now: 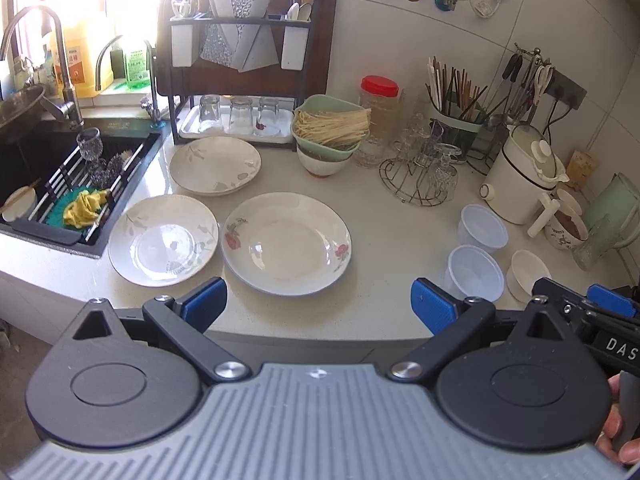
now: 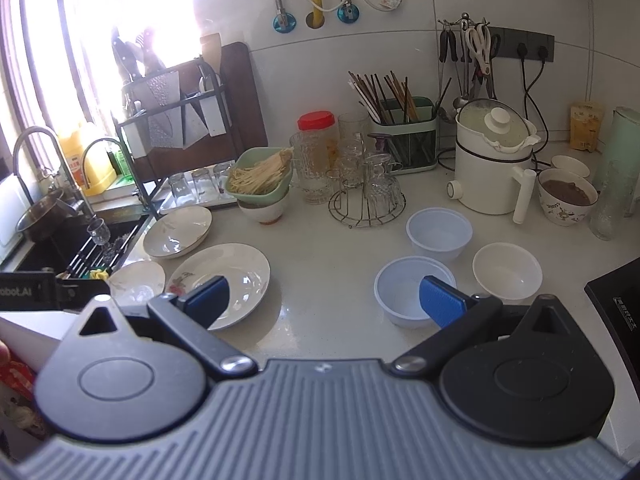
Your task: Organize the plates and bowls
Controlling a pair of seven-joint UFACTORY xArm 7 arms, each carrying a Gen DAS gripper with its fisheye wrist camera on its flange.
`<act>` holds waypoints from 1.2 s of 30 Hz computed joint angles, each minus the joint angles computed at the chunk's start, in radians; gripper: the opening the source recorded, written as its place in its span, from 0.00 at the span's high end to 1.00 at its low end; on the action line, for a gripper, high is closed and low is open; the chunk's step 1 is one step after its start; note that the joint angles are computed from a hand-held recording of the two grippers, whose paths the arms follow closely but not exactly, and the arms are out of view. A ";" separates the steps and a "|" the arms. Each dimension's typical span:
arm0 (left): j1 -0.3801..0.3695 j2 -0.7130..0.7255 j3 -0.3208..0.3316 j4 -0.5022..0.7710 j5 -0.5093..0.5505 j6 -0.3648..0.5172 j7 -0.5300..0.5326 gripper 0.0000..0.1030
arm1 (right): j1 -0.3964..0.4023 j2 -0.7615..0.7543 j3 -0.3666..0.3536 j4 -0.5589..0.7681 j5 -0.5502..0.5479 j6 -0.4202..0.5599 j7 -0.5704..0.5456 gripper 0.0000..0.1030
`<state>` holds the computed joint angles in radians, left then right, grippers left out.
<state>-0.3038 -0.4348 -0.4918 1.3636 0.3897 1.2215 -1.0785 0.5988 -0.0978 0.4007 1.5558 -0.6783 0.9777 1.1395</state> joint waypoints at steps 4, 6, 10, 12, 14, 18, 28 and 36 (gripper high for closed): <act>-0.003 0.019 0.009 0.015 0.000 0.008 0.015 0.03 | 0.004 0.013 -0.004 0.013 0.014 0.014 -0.010 0.00; -0.006 0.026 0.018 0.018 -0.007 0.007 0.023 0.03 | 0.008 0.018 -0.005 0.019 0.013 0.024 -0.006 0.00; -0.003 0.033 0.022 0.024 0.011 -0.003 0.022 0.03 | 0.016 0.031 -0.015 0.035 0.019 0.029 -0.016 0.00; 0.004 0.042 0.011 0.034 0.039 0.009 0.018 0.03 | 0.017 0.034 -0.023 0.037 0.030 0.019 -0.027 0.00; -0.004 0.063 0.017 0.051 0.030 0.021 0.035 0.03 | 0.016 0.035 -0.030 0.034 0.041 0.000 -0.046 0.00; -0.031 0.099 0.035 0.068 -0.008 0.032 0.046 0.03 | 0.014 0.037 -0.039 0.031 0.068 -0.018 -0.066 0.00; -0.079 0.179 0.041 0.124 0.042 0.074 -0.059 0.03 | -0.018 0.004 -0.061 -0.010 0.148 -0.077 -0.135 0.00; -0.157 0.255 0.028 0.200 0.126 0.165 -0.195 0.03 | -0.072 -0.071 -0.076 -0.106 0.305 -0.160 -0.288 0.00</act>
<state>-0.4605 -0.1799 -0.4633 1.5636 0.5159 1.3870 -1.2735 0.5267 -0.1688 0.3247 1.4493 -0.3735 0.8182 0.8516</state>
